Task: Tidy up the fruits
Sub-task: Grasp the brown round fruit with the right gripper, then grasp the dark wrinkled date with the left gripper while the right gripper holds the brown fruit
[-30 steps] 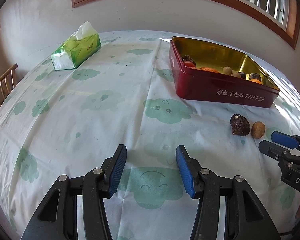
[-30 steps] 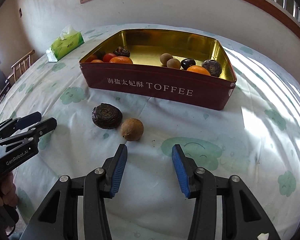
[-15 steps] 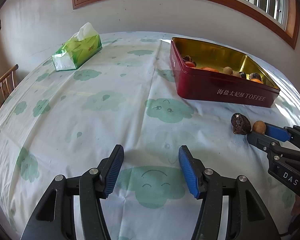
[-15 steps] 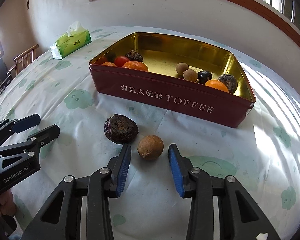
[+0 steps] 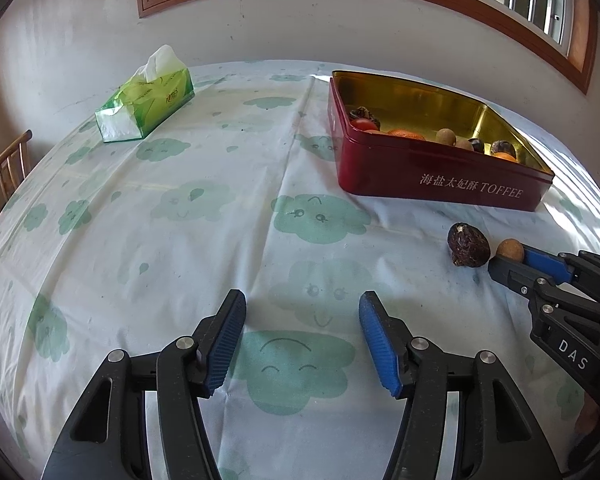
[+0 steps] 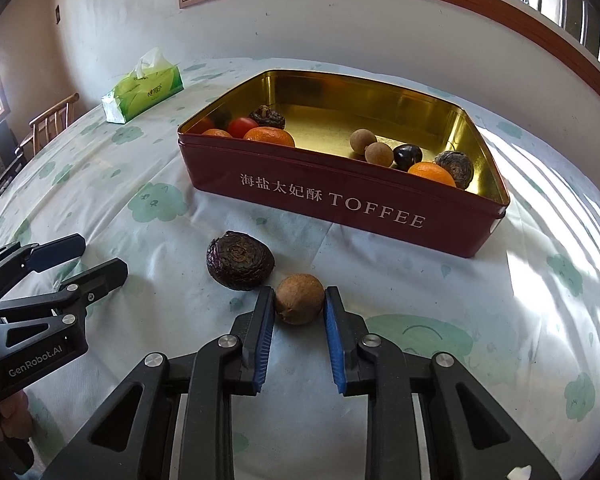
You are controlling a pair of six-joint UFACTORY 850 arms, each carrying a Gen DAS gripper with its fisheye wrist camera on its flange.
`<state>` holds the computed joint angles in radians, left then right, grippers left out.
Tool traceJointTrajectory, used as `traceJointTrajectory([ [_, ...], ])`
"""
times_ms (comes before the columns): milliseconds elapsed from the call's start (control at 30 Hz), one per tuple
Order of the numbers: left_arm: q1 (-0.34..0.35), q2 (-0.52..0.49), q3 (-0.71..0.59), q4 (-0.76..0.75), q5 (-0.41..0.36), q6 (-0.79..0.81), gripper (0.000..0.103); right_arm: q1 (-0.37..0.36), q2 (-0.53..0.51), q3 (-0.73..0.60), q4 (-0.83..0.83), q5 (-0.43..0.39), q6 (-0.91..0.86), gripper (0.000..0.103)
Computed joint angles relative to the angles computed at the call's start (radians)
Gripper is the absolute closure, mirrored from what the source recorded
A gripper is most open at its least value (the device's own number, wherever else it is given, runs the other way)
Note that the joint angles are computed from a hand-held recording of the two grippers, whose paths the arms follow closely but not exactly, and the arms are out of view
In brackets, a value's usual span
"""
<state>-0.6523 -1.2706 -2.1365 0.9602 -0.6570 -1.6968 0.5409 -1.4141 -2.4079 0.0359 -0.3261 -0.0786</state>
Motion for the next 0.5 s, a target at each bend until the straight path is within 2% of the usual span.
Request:
traceJointTrajectory([
  [267, -0.013, -0.071, -0.137, -0.078, -0.012, 0.123, 0.043, -0.027, 0.032, 0.060, -0.014, 0.028, 0.043, 0.080],
  [500, -0.026, -0.172, -0.327, -0.160, -0.048, 0.263, 0.043, -0.054, 0.055, 0.105, -0.096, 0.055, 0.143, 0.080],
])
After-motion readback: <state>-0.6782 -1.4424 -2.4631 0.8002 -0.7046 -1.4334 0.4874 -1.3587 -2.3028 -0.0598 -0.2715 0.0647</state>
